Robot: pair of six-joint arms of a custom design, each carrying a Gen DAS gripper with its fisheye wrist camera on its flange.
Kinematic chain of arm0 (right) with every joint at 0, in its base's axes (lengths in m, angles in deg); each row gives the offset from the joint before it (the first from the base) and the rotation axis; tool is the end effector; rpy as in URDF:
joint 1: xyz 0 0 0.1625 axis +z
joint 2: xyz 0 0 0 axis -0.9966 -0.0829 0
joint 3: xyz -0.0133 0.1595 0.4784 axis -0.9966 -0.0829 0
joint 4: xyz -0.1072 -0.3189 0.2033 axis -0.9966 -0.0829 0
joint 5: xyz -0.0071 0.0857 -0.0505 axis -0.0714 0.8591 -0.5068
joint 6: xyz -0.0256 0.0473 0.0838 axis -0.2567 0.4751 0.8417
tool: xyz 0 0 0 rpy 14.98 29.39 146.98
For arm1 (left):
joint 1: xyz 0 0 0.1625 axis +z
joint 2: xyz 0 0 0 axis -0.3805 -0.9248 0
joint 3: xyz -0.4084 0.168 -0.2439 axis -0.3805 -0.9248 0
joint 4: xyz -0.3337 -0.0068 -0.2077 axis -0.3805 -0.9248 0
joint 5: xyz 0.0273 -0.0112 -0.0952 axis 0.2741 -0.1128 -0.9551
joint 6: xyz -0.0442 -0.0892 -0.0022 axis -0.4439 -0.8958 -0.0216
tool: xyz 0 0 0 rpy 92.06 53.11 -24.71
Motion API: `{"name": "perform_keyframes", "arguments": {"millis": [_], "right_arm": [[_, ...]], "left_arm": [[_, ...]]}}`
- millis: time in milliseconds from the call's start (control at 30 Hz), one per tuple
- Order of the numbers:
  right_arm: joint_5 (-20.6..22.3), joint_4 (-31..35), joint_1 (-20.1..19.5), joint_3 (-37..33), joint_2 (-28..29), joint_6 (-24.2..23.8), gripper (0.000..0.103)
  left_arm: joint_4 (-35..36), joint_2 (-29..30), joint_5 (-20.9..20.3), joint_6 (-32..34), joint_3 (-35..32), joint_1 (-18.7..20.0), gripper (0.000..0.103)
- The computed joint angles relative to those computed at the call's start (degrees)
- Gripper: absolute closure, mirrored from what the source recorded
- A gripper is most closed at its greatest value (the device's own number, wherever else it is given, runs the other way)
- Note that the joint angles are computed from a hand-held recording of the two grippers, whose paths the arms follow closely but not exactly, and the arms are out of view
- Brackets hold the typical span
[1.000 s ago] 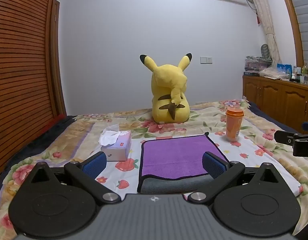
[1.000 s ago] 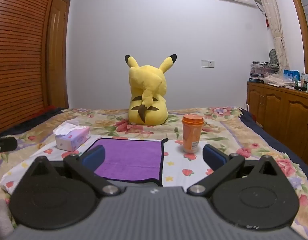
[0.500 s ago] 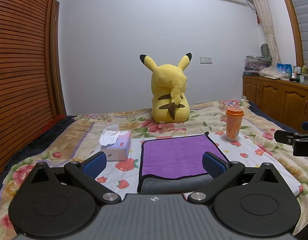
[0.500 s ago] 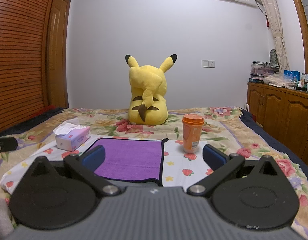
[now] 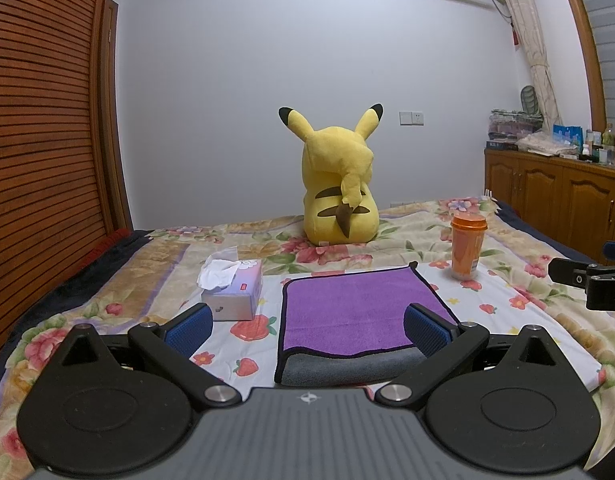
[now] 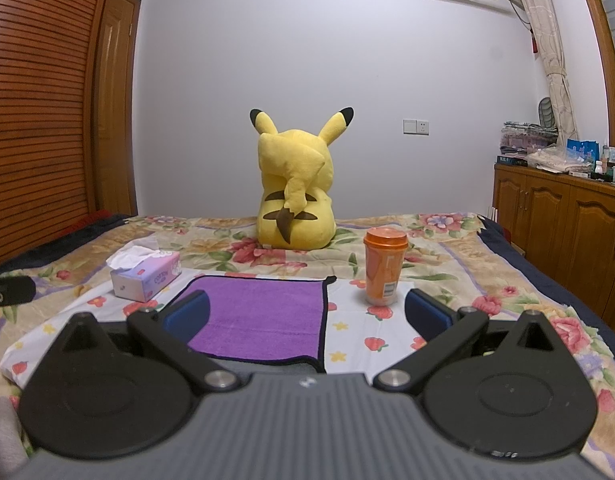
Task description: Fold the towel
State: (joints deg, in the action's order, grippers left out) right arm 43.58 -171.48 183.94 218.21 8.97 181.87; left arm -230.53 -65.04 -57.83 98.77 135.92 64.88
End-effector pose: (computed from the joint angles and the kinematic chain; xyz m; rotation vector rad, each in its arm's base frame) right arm 0.1392 -0.3686 0.1516 0.2864 -1.7261 1.5743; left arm -0.1913 -0.4363 0.1329 1.1582 2.1081 -1.2814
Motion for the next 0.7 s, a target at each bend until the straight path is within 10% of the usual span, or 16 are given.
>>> {"name": "perform_keyframes", "arguments": {"millis": [700], "right_arm": [[0.0,0.1,0.2,-0.3,0.4,-0.1,0.000]], "left_arm": [[0.1,0.0,0.1,0.1,0.0,0.0,0.000]]}}
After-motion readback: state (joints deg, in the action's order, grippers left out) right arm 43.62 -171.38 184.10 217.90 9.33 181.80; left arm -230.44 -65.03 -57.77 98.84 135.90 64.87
